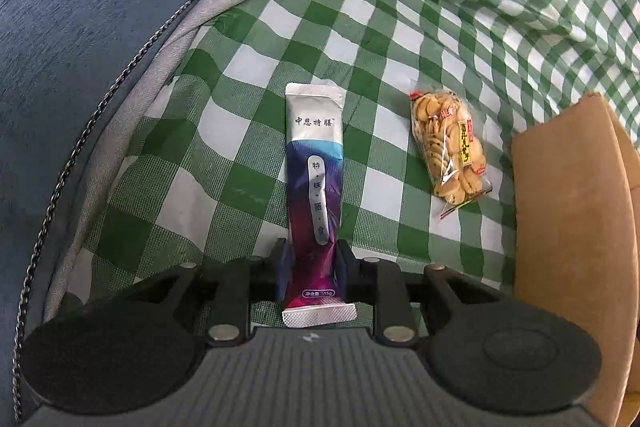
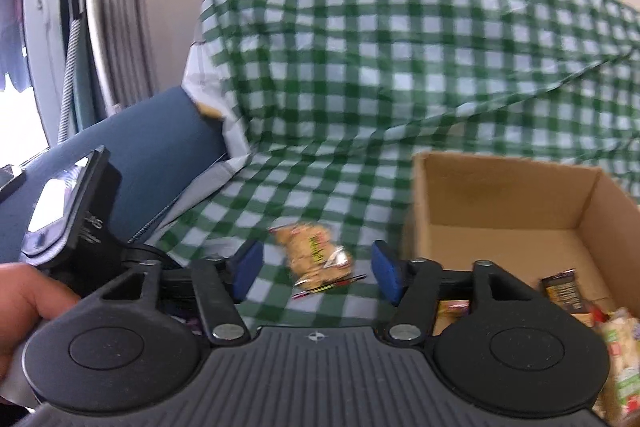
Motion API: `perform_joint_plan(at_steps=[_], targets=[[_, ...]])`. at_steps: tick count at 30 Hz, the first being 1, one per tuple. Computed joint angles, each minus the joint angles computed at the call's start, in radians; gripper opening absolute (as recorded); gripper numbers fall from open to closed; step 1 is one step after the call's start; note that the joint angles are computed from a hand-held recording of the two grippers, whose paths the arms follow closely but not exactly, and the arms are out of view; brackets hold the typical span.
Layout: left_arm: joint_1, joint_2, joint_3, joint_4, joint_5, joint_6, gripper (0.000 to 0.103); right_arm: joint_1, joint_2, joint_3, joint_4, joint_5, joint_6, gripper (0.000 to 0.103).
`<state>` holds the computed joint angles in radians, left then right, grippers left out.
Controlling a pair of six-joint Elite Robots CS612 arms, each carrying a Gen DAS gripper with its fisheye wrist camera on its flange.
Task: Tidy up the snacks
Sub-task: 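Grasp the purple-white stick pack with the left tool while the right tool grasps the cracker bag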
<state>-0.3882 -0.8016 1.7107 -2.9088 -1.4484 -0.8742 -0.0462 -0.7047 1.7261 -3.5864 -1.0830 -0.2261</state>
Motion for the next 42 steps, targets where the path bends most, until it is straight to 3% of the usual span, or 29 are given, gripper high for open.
perform_joint_plan(at_steps=[2, 4, 9, 14, 17, 25, 28, 30, 33, 36, 42], targets=[[0.001, 0.000, 0.002, -0.008, 0.002, 0.004, 0.023, 0.006, -0.006, -0.015, 0.067, 0.026, 0.006, 0.076], [0.006, -0.001, 0.004, -0.019, -0.008, -0.011, 0.021, 0.021, -0.003, -0.042, 0.108, 0.009, 0.005, 0.080], [0.021, -0.012, 0.030, -0.073, -0.013, -0.088, 0.021, 0.080, 0.028, -0.154, 0.265, -0.128, 0.003, 0.087], [0.041, -0.014, 0.049, -0.100, -0.050, -0.164, 0.021, 0.126, 0.104, -0.308, 0.446, -0.254, 0.023, 0.089], [0.046, -0.016, 0.055, -0.118, -0.065, -0.158, 0.021, 0.142, 0.148, -0.380, 0.539, -0.318, -0.005, 0.089], [0.047, -0.008, 0.049, -0.143, -0.078, -0.159, 0.021, 0.158, 0.212, -0.468, 0.615, -0.399, -0.069, 0.088], [0.046, -0.008, 0.050, -0.149, -0.074, -0.157, 0.021, 0.155, 0.213, -0.458, 0.572, -0.395, -0.059, 0.070], [0.044, -0.009, 0.050, -0.154, -0.065, -0.158, 0.021, 0.149, 0.206, -0.445, 0.562, -0.363, -0.050, 0.048], [0.043, -0.013, 0.051, -0.152, -0.057, -0.161, 0.021, 0.142, 0.186, -0.411, 0.518, -0.331, -0.078, 0.027], [0.039, -0.021, 0.056, -0.158, -0.040, -0.158, 0.021, 0.134, 0.156, -0.371, 0.484, -0.293, -0.061, 0.021], [0.021, -0.051, 0.075, -0.166, 0.009, -0.134, 0.021, 0.106, 0.088, -0.274, 0.417, -0.209, -0.032, 0.018]])
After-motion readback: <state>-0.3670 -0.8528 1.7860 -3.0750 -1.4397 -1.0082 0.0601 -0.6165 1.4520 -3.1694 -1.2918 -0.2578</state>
